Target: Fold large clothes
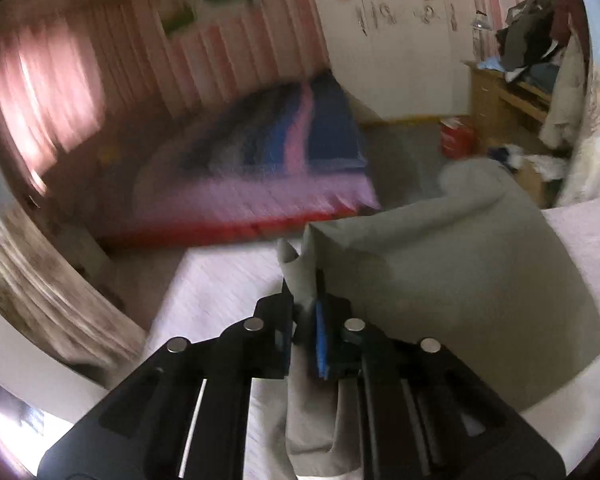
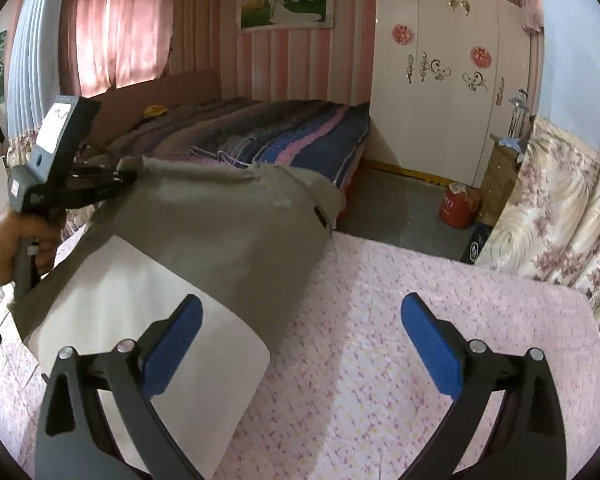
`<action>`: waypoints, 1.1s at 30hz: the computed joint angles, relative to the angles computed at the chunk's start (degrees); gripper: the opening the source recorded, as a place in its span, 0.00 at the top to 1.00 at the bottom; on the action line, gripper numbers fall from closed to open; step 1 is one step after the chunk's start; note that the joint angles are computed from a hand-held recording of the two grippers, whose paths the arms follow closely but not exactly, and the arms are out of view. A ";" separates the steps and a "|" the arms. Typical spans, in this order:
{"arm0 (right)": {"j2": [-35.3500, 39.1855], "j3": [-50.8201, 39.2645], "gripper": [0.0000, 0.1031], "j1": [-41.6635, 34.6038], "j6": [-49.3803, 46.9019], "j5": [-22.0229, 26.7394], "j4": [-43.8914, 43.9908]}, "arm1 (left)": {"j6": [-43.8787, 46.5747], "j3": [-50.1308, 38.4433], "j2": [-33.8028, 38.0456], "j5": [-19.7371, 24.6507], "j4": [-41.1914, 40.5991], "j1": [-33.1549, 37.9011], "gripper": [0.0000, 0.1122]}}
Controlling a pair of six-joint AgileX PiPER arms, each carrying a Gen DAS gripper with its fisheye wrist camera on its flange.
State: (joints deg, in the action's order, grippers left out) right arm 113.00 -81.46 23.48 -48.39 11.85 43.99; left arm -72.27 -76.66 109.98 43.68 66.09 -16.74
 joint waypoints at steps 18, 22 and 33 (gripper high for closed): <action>6.14 -7.73 0.03 2.69 18.50 3.67 -12.25 | -28.57 32.32 -19.11 -24.49 9.62 6.48 0.11; 9.25 -11.24 0.03 4.97 33.03 5.73 -27.67 | -44.15 34.79 -16.92 -26.32 23.78 4.83 0.11; 18.86 -23.33 0.02 6.53 47.13 15.46 -39.03 | -44.87 31.46 -10.97 -19.92 21.23 -0.23 0.11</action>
